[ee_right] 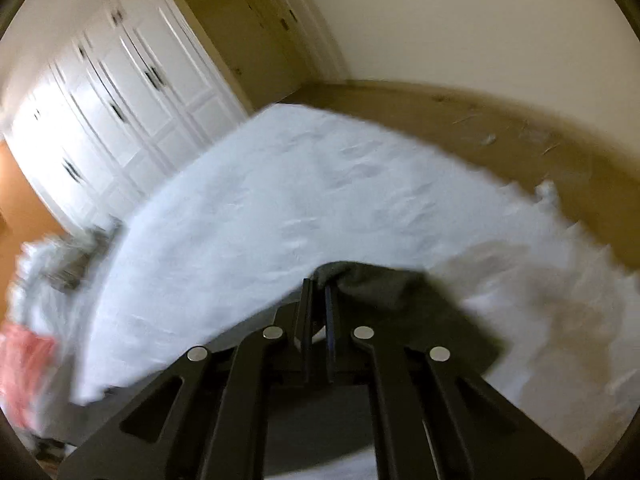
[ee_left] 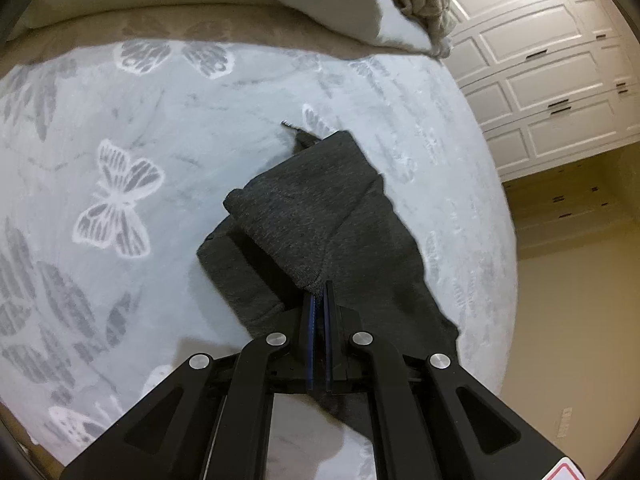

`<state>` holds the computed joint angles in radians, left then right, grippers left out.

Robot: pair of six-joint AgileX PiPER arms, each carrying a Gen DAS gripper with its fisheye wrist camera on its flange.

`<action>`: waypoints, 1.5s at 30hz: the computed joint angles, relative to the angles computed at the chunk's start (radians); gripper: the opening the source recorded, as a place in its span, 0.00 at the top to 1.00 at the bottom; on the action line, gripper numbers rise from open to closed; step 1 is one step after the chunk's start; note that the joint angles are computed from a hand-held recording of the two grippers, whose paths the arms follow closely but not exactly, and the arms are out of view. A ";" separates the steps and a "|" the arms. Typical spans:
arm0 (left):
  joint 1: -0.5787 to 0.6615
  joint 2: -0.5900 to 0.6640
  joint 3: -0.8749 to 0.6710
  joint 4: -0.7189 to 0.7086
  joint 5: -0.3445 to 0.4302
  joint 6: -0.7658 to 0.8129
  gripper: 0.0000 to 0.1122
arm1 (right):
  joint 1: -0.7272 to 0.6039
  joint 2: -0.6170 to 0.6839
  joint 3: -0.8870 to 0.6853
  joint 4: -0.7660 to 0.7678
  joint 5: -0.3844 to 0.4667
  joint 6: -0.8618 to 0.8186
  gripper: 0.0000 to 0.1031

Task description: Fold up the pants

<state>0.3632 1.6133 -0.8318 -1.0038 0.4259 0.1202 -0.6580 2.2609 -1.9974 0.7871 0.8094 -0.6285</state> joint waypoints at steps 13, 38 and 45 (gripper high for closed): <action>0.009 0.000 0.020 0.057 0.018 -0.062 0.99 | 0.005 0.205 -0.252 -0.326 0.212 0.204 0.96; -0.347 0.189 -0.179 0.070 0.005 -0.232 0.68 | 0.495 -0.392 0.736 -0.126 -0.237 -0.403 0.52; -0.305 0.206 -0.168 -0.058 0.051 -0.113 0.68 | 0.534 -0.413 0.797 -0.095 -0.271 -0.415 0.47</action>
<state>0.0578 1.8192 -0.9996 -1.0623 0.4767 0.0075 -0.1243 1.8475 -1.2005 0.6921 0.5383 -1.0439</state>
